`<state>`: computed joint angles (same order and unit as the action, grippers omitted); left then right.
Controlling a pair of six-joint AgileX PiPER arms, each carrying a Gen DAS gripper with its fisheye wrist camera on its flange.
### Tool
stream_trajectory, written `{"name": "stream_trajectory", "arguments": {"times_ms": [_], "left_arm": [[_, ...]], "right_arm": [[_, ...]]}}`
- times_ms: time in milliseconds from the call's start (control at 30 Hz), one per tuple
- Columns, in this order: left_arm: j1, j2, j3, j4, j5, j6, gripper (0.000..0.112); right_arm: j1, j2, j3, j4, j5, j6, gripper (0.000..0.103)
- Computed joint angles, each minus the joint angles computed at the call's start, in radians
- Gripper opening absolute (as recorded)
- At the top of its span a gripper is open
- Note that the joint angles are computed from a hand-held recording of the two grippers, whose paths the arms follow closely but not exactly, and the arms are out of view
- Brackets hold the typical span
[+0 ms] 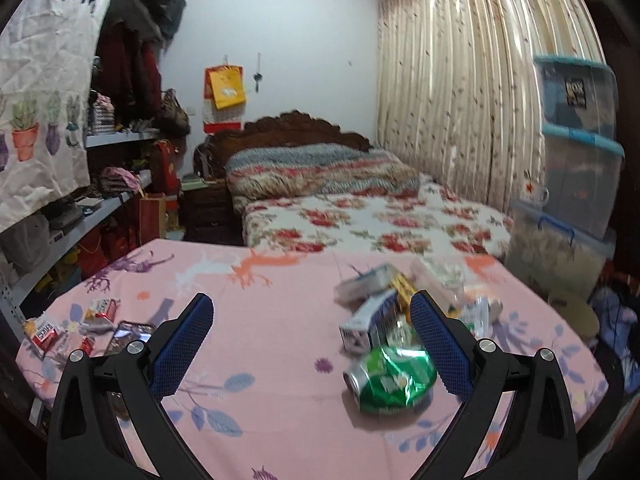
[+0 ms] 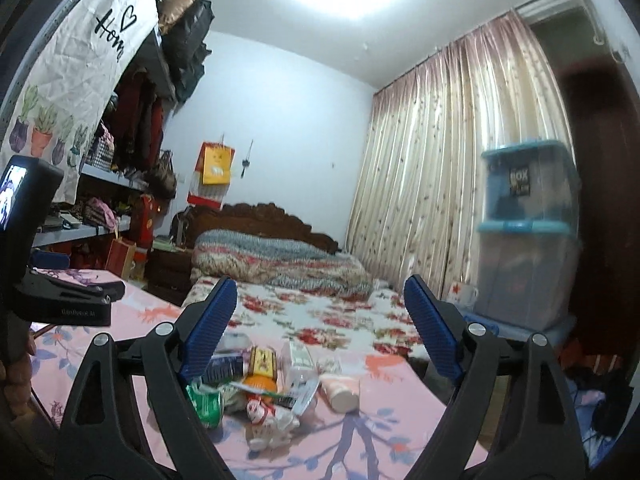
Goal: Collect trash
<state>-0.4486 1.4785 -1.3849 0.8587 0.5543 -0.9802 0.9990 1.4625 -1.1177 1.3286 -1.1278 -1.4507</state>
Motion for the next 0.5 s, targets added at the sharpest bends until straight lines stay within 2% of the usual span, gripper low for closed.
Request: {"name": "stream_trajectory", "arguments": {"times_ms": [167, 300, 400, 467, 500], "left_arm": [[0.041, -0.046, -0.010, -0.005, -0.019, -0.058, 0.094], [0.164, -0.131, 0.005, -0.065, -0.105, -0.118, 0.094], [0.322, -0.211, -0.020, -0.085, -0.178, -0.202, 0.094], [0.377, -0.232, -0.072, -0.022, -0.166, -0.242, 0.094], [0.386, -0.237, -0.101, 0.061, -0.133, -0.295, 0.094]], "right_arm": [[-0.018, -0.027, -0.032, -0.003, 0.047, 0.000, 0.085], [-0.097, -0.095, -0.083, 0.089, 0.272, 0.019, 0.085], [-0.165, -0.146, -0.144, 0.220, 0.448, -0.028, 0.085], [-0.206, -0.177, -0.181, 0.307, 0.545, -0.065, 0.085], [-0.223, -0.187, -0.195, 0.335, 0.587, -0.069, 0.085]]}}
